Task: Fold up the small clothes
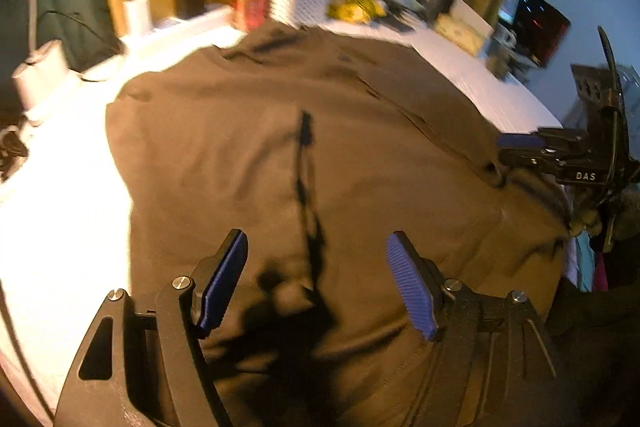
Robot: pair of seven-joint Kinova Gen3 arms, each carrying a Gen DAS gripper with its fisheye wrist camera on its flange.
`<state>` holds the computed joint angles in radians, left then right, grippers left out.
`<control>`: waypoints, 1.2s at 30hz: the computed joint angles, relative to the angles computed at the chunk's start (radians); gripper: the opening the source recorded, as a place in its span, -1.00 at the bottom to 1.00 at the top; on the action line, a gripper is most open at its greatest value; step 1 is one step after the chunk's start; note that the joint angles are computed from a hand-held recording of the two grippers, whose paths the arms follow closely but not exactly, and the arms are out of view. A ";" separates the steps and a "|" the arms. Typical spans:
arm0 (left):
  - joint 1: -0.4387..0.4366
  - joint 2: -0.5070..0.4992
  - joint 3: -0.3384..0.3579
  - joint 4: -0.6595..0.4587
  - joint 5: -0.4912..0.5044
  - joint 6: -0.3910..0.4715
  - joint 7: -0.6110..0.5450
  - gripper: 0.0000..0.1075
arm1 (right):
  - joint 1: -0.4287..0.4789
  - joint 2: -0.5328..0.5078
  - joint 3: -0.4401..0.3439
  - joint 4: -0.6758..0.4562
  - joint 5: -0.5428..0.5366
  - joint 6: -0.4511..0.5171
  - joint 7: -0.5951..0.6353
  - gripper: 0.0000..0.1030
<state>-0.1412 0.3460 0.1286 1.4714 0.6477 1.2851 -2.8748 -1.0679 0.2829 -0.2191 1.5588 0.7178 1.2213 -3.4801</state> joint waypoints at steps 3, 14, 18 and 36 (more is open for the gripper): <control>-0.003 0.011 -0.008 -0.022 0.023 -0.039 0.038 0.34 | 0.015 -0.018 0.006 0.018 0.017 0.007 0.013 -0.21; 0.036 0.096 0.006 -0.103 -0.045 -0.255 0.271 0.34 | 0.157 -0.076 0.016 0.112 0.045 -0.054 0.096 -0.21; 0.037 0.142 0.033 -0.154 -0.059 -0.291 0.307 0.34 | 0.218 -0.091 0.024 0.138 0.043 -0.094 0.138 -0.21; 0.083 0.295 0.098 -0.363 -0.195 -0.267 0.406 -0.80 | 0.429 -0.068 0.086 0.217 0.009 -0.392 0.322 -0.77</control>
<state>-0.0587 0.6408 0.2264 1.1083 0.4527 1.0185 -2.4686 -0.6391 0.2145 -0.1334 1.7757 0.7269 0.8291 -3.1580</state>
